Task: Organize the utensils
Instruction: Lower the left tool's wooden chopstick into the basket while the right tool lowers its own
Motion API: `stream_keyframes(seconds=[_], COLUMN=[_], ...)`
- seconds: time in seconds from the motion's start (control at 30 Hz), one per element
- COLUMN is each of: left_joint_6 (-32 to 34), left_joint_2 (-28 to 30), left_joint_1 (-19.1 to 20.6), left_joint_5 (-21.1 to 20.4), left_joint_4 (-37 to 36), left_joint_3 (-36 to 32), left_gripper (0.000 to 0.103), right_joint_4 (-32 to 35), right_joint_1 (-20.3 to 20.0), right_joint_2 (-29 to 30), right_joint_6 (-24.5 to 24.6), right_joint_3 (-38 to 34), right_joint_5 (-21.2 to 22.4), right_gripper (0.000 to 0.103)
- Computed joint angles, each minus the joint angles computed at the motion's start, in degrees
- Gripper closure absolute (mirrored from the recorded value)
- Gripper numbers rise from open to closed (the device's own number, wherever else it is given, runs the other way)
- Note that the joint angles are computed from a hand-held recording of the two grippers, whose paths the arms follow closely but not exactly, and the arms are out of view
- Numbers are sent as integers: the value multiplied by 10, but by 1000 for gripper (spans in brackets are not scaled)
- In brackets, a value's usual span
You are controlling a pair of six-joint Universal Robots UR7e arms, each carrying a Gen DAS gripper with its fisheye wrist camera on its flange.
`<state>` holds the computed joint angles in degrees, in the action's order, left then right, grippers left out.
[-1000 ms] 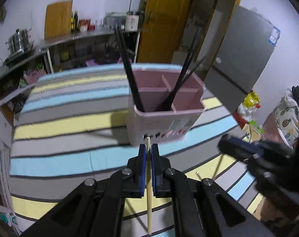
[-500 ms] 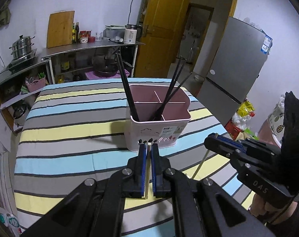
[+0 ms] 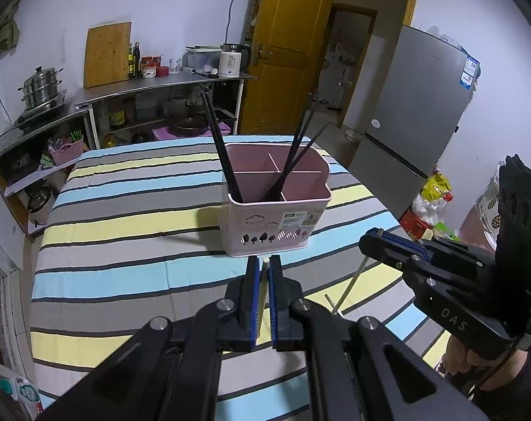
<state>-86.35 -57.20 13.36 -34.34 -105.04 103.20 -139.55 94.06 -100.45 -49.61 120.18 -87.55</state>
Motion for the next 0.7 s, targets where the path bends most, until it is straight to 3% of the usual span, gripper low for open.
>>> stream_keyframes(seconds=[0.37,0.7], left_joint_6=[8,47], left_joint_2=[-6,-11], left_joint_1=[1,14], left_joint_5=[18,81], left_joint_4=[16,14], left_joint_3=[-21,-69], left_gripper=[98,98], right_joint_4=[-27,-82], right_joint_1=[5,34], right_joint_2=[-2,48], right_joint_6=[9,59], right_joint_3=[-14,-73], right_joint_5=[38,53], right_gripper=[98,98])
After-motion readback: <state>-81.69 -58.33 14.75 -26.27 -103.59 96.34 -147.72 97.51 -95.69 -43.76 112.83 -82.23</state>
